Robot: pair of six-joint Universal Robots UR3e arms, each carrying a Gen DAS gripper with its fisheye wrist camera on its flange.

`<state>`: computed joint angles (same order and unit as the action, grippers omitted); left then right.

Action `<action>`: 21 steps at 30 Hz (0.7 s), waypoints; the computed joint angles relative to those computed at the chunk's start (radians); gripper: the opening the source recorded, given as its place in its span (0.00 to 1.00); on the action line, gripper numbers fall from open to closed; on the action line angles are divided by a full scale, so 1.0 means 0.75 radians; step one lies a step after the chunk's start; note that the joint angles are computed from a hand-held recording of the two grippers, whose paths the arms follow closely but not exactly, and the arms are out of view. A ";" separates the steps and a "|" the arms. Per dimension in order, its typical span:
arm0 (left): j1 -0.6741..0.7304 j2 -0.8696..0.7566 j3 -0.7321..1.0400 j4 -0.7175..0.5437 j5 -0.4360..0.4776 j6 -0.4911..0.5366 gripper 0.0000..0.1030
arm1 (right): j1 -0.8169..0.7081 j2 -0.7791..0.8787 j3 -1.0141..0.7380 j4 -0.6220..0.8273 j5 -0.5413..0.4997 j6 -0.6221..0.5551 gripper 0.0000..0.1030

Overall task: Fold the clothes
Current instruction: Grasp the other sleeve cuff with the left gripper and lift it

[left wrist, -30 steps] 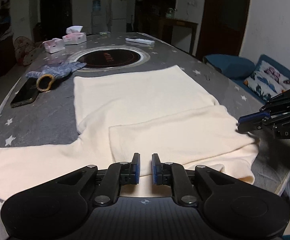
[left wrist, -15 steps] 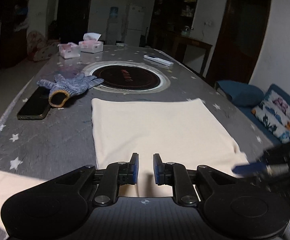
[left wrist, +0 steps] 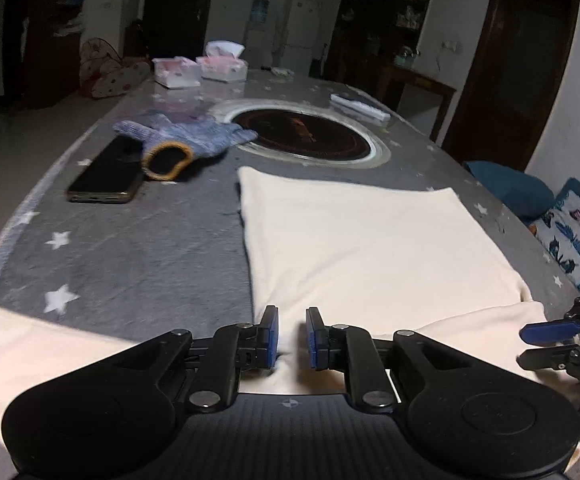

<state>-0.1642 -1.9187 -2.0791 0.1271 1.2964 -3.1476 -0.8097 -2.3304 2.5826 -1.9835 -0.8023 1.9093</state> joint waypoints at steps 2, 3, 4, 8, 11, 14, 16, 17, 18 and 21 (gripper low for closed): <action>0.017 0.063 -0.092 0.059 0.011 -0.011 0.35 | 0.001 -0.003 0.002 0.000 0.001 -0.002 0.26; 0.031 0.100 -0.148 0.094 0.013 -0.014 0.36 | 0.000 -0.006 0.004 0.003 0.002 -0.004 0.27; 0.046 0.137 -0.202 0.128 0.015 -0.017 0.36 | 0.003 -0.007 0.005 0.002 0.003 -0.004 0.29; 0.108 0.290 -0.421 0.237 0.119 -0.048 0.36 | 0.022 -0.006 0.015 -0.034 -0.002 0.016 0.31; 0.193 0.399 -0.553 0.251 0.179 -0.094 0.36 | 0.027 0.000 0.018 -0.050 -0.003 0.027 0.31; 0.262 0.446 -0.619 0.256 0.270 -0.130 0.36 | 0.031 -0.005 0.020 -0.056 -0.005 0.035 0.31; 0.301 0.441 -0.628 0.260 0.324 -0.154 0.36 | 0.038 -0.005 0.023 -0.070 -0.009 0.047 0.32; 0.324 0.432 -0.630 0.269 0.332 -0.163 0.36 | 0.044 -0.005 0.025 -0.080 -0.012 0.055 0.32; 0.342 0.424 -0.625 0.265 0.333 -0.171 0.36 | 0.048 -0.007 0.027 -0.087 -0.015 0.062 0.32; 0.383 0.380 -0.605 0.278 0.331 -0.183 0.36 | 0.051 -0.014 0.029 -0.091 -0.018 0.073 0.32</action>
